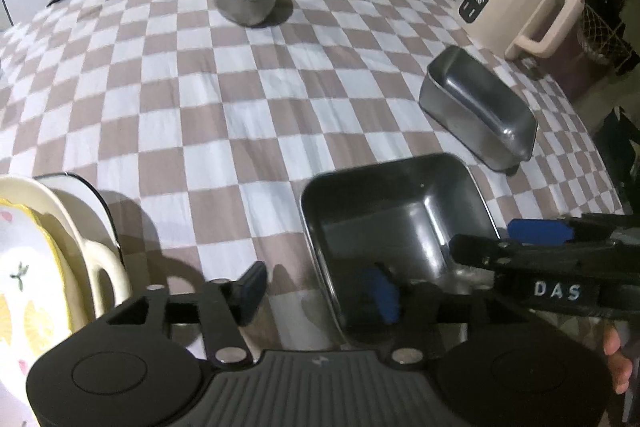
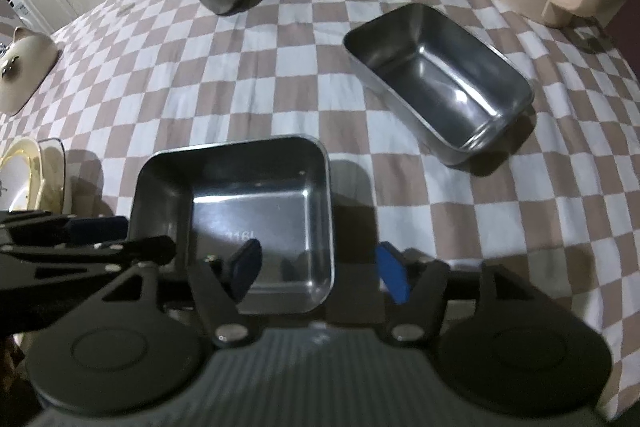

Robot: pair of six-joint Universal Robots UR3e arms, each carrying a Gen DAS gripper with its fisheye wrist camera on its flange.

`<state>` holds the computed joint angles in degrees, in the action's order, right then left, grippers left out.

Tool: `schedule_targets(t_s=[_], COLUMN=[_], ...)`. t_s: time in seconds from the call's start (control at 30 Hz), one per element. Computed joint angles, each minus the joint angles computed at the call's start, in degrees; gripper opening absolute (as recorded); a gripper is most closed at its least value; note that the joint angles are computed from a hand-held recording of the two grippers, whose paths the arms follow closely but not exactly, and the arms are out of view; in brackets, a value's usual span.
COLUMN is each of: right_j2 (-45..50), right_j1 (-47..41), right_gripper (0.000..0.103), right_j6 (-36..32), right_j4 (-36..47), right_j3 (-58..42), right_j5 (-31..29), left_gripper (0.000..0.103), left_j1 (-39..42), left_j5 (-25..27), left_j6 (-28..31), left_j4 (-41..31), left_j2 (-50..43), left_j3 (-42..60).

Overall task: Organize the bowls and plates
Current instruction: 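Lower the square steel tray onto the cloth and open both grippers, then close both grippers on the square steel tray rim again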

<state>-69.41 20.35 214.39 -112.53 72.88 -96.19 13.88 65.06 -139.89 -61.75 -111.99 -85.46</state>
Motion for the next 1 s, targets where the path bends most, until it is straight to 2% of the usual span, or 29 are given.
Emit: schedule_targets(t_s=[0.03, 0.13, 0.23, 0.27, 0.3, 0.53, 0.67, 0.83, 0.93, 1.0], right_j2=[-0.78, -3.65, -7.12, -8.1, -8.97, -11.04, -10.74, -7.12, -5.85, -5.14], right_j1=[-0.05, -0.4, -0.26, -0.18, -0.07, -0.28, -2.4, -4.01, -5.26, -6.23], right_gripper=[0.077, 0.082, 0.095, 0.102, 0.103, 0.103, 0.103, 0.102, 0.085, 0.067], right_j6=[0.63, 2.81, 7.07, 8.51, 10.03, 22.7, 29.63, 33.43, 30.86, 30.07], right_j4=[-1.23, -5.8, -11.74, -13.6, -15.29, -18.98, -18.67, -14.78, -14.99, -14.61], right_j3=[1.1, 5.05, 9.94, 11.39, 12.73, 16.98, 18.23, 15.44, 15.12, 14.76], right_j5=[-0.43, -1.59, -4.66, -5.87, -7.28, -16.17, -17.0, -17.28, -15.6, -13.9], left_gripper=[0.075, 0.085, 0.103, 0.103, 0.103, 0.103, 0.103, 0.103, 0.103, 0.103], left_j1=[0.23, 1.15, 2.35, 2.77, 2.92, 1.53, 0.22, -1.98, -3.55, -4.8], left_j5=[-0.59, -2.76, -5.79, -6.98, -7.61, -9.71, -11.11, -12.65, -13.67, -14.53], left_j6=[0.24, 0.49, 0.11, -0.28, -0.48, -3.27, -6.17, -6.8, -6.65, -6.69], left_j4=[0.98, 2.51, 5.05, 5.87, 5.98, 9.5, 9.86, 11.83, 12.86, 14.86], left_j2=[0.59, 1.92, 2.79, 2.98, 2.86, -0.93, -4.36, -7.47, -9.99, -12.02], left_j3=[-0.66, -1.55, -2.75, -3.01, -2.57, 2.95, 8.14, 11.51, 13.97, 15.39])
